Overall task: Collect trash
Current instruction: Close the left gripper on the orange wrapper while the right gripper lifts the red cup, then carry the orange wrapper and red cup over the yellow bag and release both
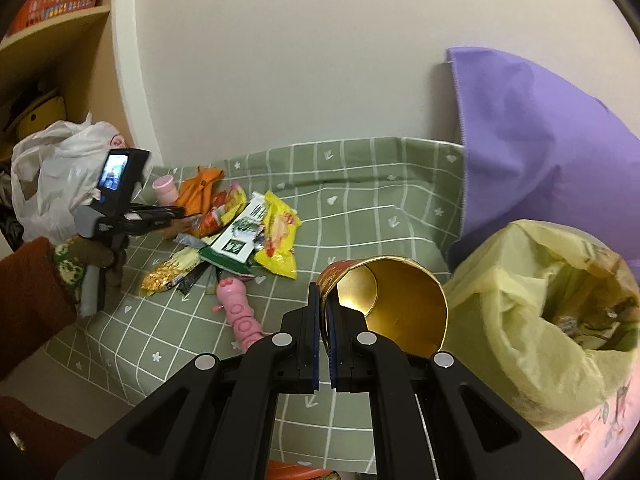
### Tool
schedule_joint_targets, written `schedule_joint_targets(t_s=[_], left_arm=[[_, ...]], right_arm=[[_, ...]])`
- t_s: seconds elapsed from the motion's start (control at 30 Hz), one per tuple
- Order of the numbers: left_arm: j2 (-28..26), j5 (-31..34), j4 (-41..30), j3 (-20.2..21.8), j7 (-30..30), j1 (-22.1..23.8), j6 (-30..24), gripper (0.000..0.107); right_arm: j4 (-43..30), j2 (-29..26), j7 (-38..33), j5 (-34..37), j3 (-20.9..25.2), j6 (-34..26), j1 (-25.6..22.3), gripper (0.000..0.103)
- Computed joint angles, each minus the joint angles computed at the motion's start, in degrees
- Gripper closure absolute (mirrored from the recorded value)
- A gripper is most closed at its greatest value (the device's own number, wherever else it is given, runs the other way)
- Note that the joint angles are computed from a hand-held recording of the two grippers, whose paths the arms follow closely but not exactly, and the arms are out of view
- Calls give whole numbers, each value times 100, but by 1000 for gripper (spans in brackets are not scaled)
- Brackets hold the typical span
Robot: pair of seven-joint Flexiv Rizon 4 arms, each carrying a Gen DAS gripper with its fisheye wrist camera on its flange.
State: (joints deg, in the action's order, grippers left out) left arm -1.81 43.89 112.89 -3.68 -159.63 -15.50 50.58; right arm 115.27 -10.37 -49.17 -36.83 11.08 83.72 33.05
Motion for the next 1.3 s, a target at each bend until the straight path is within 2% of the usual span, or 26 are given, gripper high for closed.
schedule_joint_targets(t_s=[0.17, 0.3, 0.47, 0.63, 0.73, 0.8, 0.9, 1.03, 1.2, 1.27, 1.3], left_arm=[[707, 344, 113, -131, -589, 2, 383, 104], [1088, 510, 54, -445, -787, 202, 726, 104], [919, 582, -531, -822, -437, 315, 1025, 104], [189, 480, -1439, -911, 162, 48, 1546, 104], [-396, 138, -2063, -949, 869, -164, 1871, 104], [-859, -237, -2495, -1071, 1554, -250, 2080, 104], [-1442, -814, -2978, -1323, 2439, -315, 2368, 104], [-2114, -1516, -3467, -1729, 3459, -356, 2652, 104], [-3137, -2817, -3828, -3099, 5171, 124, 3070, 104], [-3605, -3356, -3925, -3749, 5836, 350, 3040, 104], [-3802, -3438, -4015, -3918, 5956, 365, 2949, 103]], right_arm=[[68, 113, 422, -221, -213, 277, -31, 98], [42, 192, 697, -651, -374, 431, -65, 98], [49, 385, 1301, -1513, -584, 583, -228, 98], [91, 682, 2317, -2661, -728, 735, -699, 98], [127, 895, 3011, -3415, -757, 748, -1098, 98], [187, 1076, 3199, -3621, -704, 654, -1365, 98], [293, 1340, 3252, -3678, -573, 501, -1719, 98], [504, 1724, 2985, -3340, -390, 225, -2126, 98], [662, 2002, 2688, -3036, -142, -21, -2557, 98], [669, 2020, 2539, -2873, -52, -52, -2685, 98], [649, 1991, 2473, -2797, -18, -71, -2728, 98]])
